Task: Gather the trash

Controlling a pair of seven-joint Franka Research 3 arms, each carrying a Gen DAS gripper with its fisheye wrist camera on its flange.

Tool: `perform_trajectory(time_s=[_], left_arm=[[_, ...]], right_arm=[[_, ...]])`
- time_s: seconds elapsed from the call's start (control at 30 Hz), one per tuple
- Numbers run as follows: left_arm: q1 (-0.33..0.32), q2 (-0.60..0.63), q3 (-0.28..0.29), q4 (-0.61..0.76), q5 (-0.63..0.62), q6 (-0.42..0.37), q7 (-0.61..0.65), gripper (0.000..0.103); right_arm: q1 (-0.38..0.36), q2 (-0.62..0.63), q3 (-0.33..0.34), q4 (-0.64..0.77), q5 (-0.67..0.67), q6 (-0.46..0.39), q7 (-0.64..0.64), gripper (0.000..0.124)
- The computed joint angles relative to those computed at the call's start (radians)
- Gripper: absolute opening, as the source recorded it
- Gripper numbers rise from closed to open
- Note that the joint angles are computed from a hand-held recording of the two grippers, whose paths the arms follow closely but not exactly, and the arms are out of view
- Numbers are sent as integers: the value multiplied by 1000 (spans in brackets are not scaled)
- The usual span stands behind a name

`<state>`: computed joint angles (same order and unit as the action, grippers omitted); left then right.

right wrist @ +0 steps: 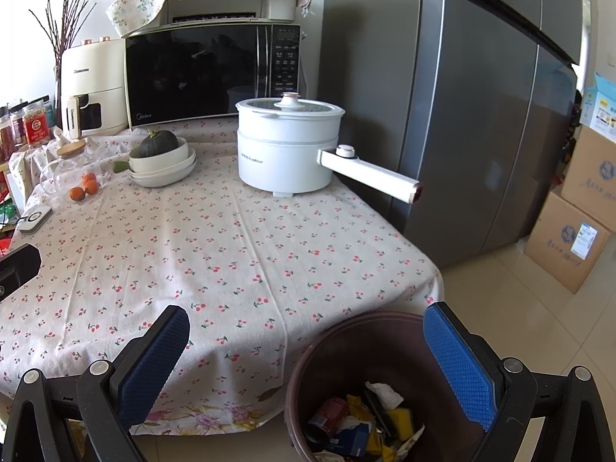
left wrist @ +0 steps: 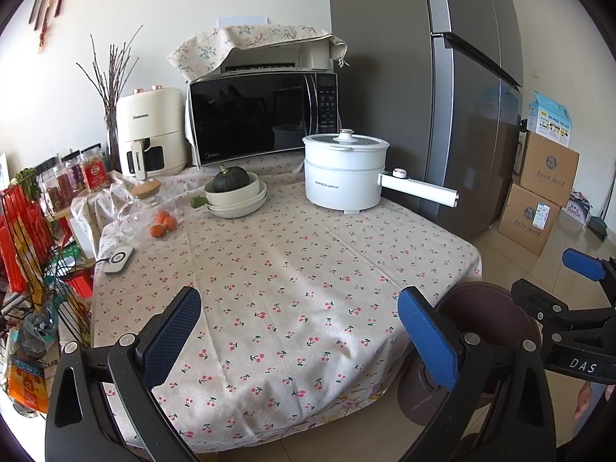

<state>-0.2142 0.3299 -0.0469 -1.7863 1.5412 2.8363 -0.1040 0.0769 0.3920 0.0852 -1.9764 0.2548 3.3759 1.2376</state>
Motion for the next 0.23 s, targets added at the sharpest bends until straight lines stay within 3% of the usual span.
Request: perform_trajectory(time_s=[0.23], left_arm=[[12, 8, -1, 1, -44, 34, 38, 103]], right_arm=[[-13, 0, 10, -2, -7, 12, 8, 101]])
